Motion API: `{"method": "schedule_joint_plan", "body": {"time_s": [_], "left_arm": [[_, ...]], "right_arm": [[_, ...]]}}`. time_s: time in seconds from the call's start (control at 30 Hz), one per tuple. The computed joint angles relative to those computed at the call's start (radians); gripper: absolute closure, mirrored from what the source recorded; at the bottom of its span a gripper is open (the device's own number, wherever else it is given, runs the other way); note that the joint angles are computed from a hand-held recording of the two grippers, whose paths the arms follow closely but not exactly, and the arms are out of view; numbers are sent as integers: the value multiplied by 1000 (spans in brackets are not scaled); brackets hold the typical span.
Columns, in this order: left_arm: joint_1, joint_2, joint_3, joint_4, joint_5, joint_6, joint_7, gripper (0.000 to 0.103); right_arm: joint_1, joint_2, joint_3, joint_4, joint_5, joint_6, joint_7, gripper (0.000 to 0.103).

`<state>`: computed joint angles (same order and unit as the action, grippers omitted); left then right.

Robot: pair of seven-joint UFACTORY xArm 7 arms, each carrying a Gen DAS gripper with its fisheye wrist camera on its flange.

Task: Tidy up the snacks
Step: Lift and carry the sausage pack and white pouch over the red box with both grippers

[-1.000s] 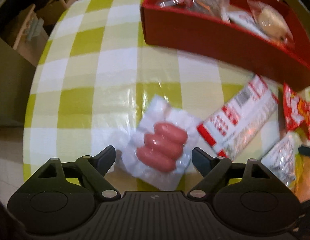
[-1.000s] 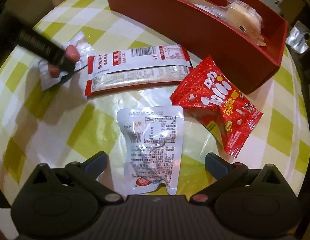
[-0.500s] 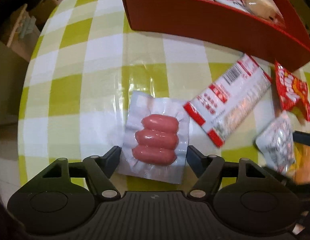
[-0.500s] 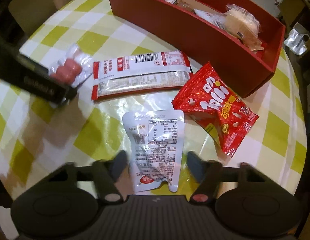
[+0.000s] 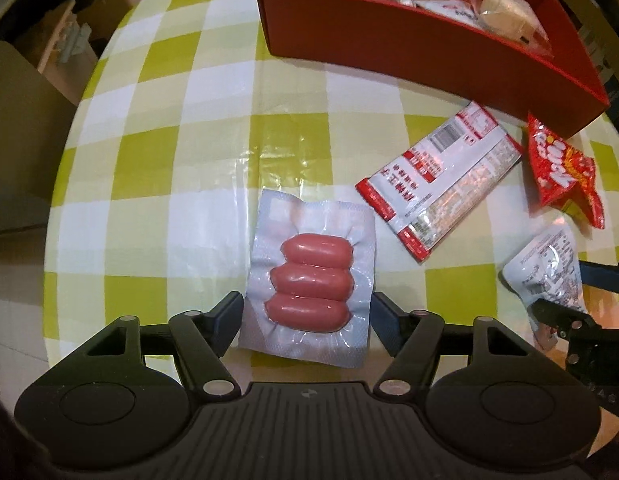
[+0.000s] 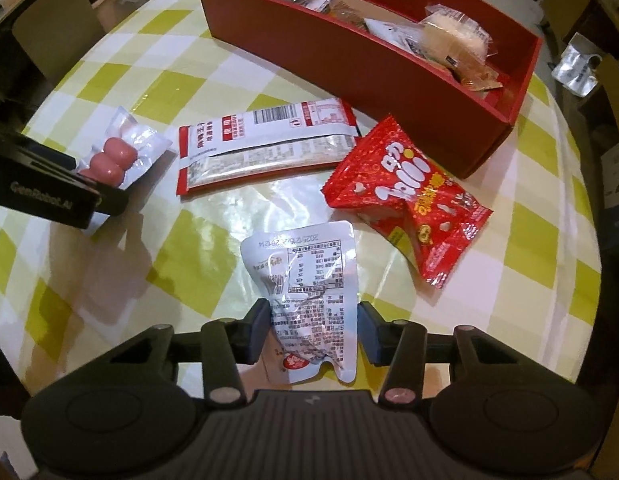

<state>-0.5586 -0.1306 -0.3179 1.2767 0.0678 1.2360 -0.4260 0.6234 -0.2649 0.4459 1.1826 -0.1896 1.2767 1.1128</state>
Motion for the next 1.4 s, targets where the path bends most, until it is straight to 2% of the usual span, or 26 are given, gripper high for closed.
{"method": "schedule_joint_plan", "body": {"time_s": [0.37, 0.83, 1.27, 1.4], "left_arm": [[-2, -5, 3, 27, -12, -2, 14, 29], [-14, 19, -14, 76, 50, -18, -26, 29], [-37, 83, -18, 175, 140, -38, -67, 29], [-57, 120, -18, 222, 199, -29, -87, 29]], "right_arm": [[-7, -22, 4, 12, -23, -9, 36, 49], [-39, -12, 27, 75, -116, 46, 54, 49], [-78, -20, 18, 111, -197, 45, 51, 49], [-91, -15, 17, 123, -214, 57, 46, 49]]}}
